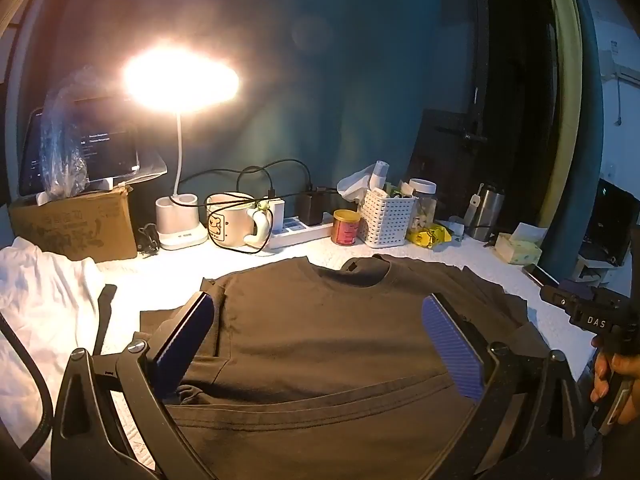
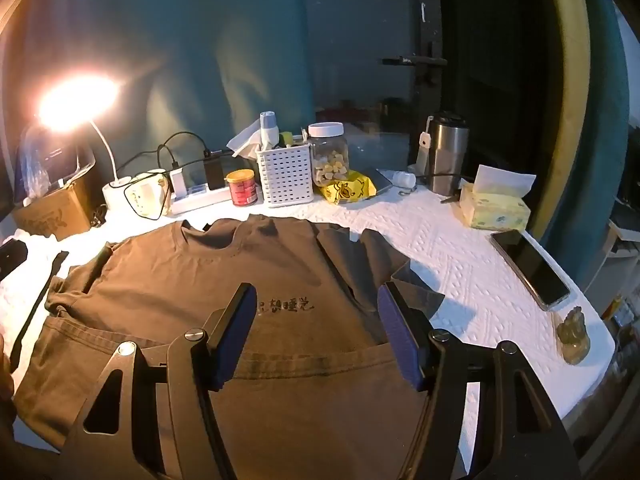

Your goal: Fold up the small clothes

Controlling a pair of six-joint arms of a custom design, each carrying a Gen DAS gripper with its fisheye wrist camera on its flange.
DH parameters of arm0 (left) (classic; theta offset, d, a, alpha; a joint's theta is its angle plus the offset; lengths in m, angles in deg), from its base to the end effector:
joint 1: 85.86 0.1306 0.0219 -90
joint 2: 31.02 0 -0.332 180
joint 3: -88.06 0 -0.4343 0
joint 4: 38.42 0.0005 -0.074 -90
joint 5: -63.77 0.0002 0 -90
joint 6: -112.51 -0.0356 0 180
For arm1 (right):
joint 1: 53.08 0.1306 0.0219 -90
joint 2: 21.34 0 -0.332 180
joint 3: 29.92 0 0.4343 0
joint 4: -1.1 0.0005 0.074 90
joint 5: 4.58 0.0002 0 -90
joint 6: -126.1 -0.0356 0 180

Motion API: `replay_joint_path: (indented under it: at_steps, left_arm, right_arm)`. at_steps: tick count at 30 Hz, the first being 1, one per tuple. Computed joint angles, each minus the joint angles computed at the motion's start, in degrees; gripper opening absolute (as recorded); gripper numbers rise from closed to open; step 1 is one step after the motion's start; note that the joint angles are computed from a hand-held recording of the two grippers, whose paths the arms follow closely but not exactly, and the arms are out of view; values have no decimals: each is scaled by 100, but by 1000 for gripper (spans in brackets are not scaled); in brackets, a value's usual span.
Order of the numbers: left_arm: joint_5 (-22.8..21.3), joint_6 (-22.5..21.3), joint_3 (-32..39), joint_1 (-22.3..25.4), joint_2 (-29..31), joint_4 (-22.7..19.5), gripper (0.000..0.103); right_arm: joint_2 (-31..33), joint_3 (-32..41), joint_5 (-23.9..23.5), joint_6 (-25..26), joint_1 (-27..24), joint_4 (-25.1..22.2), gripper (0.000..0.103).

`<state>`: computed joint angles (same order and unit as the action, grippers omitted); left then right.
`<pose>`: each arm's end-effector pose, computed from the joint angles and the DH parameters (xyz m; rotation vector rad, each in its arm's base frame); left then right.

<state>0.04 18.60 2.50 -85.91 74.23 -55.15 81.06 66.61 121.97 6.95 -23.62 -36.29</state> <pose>0.6296 -0.0168 0.3203 0.3526 1.9931 -0.4265 0.5329 0.2761 0.3400 0.2991 2.1375 -0.1634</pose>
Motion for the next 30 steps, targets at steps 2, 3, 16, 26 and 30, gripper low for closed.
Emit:
replay_joint_path:
  at_steps: [2, 3, 16, 26, 30]
  left_arm:
    - [29, 9, -50, 16, -31, 36, 102]
    - [49, 18, -73, 25, -50, 54, 103]
    - [-100, -56, -1, -44, -41, -90, 103]
    - [-111, -23, -61, -24, -66, 66, 102]
    - [-57, 3, -54, 4, -44, 110, 103]
  right_arm:
    - [-2, 2, 6, 4, 2, 4, 66]
    - [7, 17, 6, 1, 0, -7, 66]
    - [35, 66, 9, 36, 9, 0, 66]
    - [85, 139, -20, 87, 10, -15, 66]
    - [96, 141, -34, 78, 15, 4, 66]
